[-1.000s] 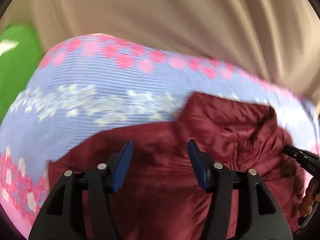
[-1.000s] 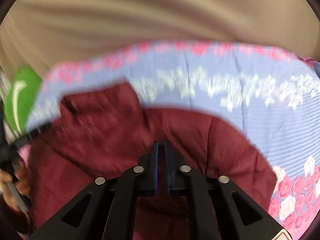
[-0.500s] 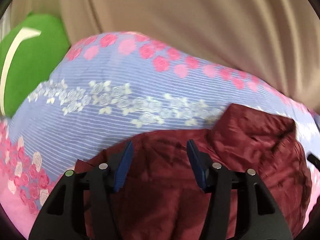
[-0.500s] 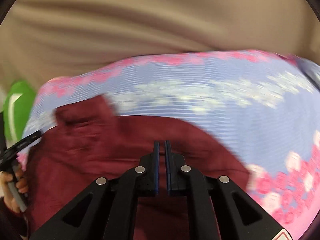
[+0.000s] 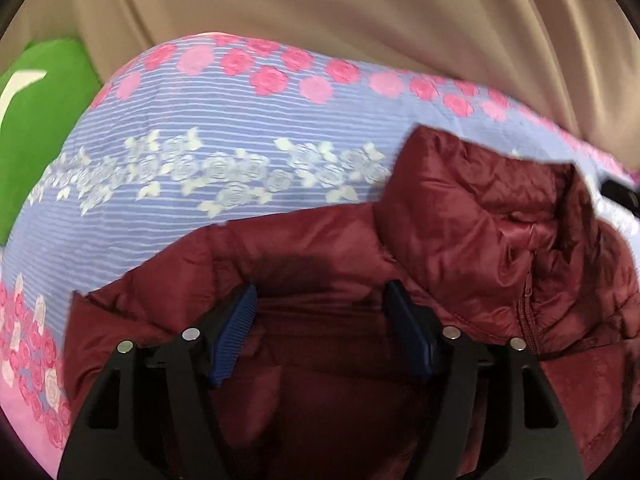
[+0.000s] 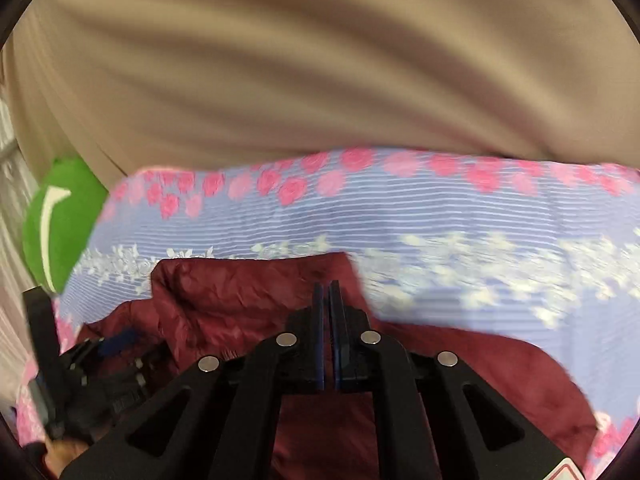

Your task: Fold large clothes

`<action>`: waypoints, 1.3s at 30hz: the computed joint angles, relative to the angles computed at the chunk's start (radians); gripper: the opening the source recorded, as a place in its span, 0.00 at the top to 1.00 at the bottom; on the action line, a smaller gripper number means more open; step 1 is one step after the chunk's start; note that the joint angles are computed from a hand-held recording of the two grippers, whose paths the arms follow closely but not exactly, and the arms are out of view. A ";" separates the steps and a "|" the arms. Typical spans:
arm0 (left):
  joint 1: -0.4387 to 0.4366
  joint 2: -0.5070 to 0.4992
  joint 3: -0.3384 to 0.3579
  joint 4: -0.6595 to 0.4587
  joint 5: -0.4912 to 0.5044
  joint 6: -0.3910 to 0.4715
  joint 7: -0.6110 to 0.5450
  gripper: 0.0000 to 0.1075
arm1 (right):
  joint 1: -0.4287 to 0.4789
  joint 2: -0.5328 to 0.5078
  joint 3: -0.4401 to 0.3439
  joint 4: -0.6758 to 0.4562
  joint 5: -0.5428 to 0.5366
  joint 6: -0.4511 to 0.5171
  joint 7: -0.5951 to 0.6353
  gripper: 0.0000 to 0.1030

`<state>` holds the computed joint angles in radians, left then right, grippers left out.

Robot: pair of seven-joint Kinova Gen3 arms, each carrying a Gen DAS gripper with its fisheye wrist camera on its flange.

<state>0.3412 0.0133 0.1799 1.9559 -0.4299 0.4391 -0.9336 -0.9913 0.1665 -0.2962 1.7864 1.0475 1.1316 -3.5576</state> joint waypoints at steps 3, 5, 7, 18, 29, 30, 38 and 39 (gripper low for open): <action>-0.036 -0.056 -0.012 0.035 0.079 -0.025 -0.089 0.40 | -0.097 -0.046 0.039 0.043 -0.100 0.122 -0.012 0.93; -0.054 -0.053 -0.006 0.025 0.056 -0.001 -0.080 0.39 | -0.077 -0.049 0.006 0.053 -0.147 0.174 -0.009 0.93; -0.066 -0.012 0.006 -0.001 0.020 0.037 -0.049 0.38 | -0.012 -0.048 -0.049 0.076 -0.189 0.174 0.011 0.99; -0.096 0.007 -0.022 -0.039 0.049 0.096 -0.062 0.36 | -0.004 0.056 -0.078 0.014 -0.221 0.257 0.032 1.00; -0.127 0.003 -0.058 -0.050 0.100 0.105 -0.050 0.34 | 0.107 0.222 -0.216 -0.275 -0.082 -0.042 0.267 0.95; -0.121 0.005 -0.057 -0.041 0.070 0.094 -0.023 0.33 | 0.110 0.268 -0.209 -0.321 -0.084 -0.057 0.308 0.97; -0.087 0.014 -0.065 -0.027 -0.012 0.083 0.054 0.23 | 0.040 0.192 0.096 -0.199 -0.233 -0.273 0.228 1.00; -0.081 0.014 -0.061 -0.027 -0.038 0.093 0.079 0.23 | 0.017 0.175 0.129 -0.173 -0.234 -0.298 0.195 1.00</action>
<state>0.2606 0.0270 0.1192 1.9290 -0.4681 0.5318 -0.8544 -0.9748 0.3416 -0.1671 1.6130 0.8137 0.8338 -3.3623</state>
